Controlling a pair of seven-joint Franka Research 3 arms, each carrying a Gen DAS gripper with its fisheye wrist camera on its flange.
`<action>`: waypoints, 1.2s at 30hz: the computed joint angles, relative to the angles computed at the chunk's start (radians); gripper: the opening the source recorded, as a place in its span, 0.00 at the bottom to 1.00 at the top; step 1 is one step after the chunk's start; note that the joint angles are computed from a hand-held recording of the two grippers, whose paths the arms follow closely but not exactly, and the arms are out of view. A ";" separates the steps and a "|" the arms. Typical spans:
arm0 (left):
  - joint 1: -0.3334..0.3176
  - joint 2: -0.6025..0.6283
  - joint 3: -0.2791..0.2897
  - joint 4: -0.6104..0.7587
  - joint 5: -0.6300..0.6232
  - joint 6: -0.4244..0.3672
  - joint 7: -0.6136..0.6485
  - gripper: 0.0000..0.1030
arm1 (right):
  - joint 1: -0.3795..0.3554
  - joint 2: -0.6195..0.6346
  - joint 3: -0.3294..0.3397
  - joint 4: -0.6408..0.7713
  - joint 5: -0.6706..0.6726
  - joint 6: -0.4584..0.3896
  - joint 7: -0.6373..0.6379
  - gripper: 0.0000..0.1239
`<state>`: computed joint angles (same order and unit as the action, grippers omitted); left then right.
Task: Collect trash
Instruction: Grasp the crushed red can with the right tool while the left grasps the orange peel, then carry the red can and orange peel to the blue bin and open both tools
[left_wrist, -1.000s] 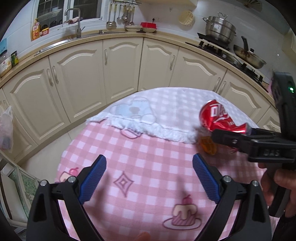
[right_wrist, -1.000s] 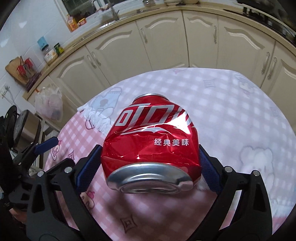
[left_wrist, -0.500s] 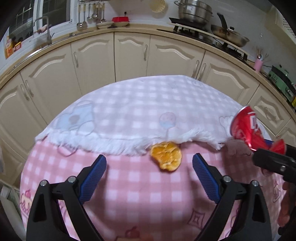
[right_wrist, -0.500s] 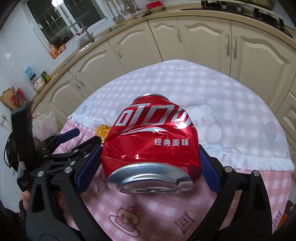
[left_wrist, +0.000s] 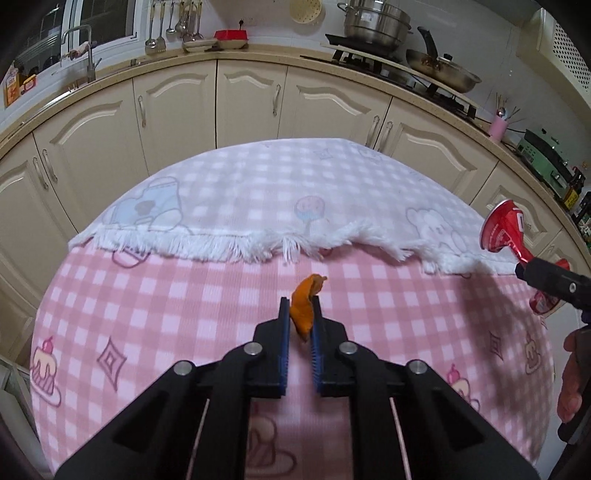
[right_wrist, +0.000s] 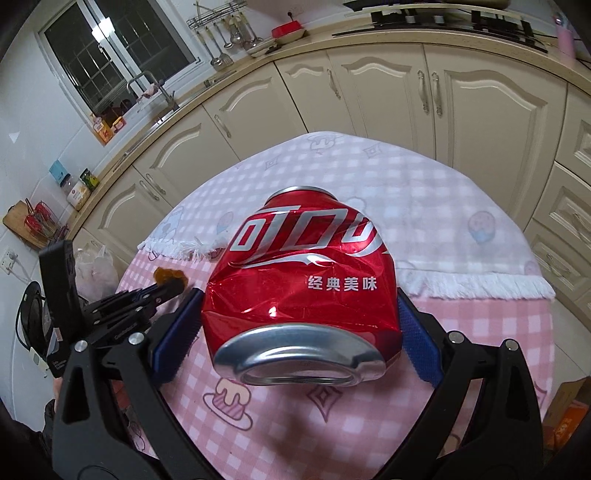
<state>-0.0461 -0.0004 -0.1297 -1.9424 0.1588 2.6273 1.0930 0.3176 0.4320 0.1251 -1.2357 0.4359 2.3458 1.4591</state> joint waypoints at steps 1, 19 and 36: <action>-0.002 -0.014 -0.002 -0.010 -0.004 0.002 -0.001 0.09 | -0.003 -0.021 -0.002 -0.031 0.004 0.014 -0.003 0.76; -0.147 0.009 -0.087 0.139 -0.042 0.032 0.104 0.09 | -0.081 -0.423 -0.070 -0.528 0.115 0.242 -0.064 0.76; -0.370 0.485 -0.204 0.719 -0.101 -0.270 0.286 0.09 | -0.232 -0.687 -0.199 -0.972 0.113 0.311 0.078 0.76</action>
<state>-0.4165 0.4847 -0.3338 -1.2235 0.0583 2.3574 1.3789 0.0854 -0.2548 -0.0736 -2.2072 0.5487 2.6565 1.5372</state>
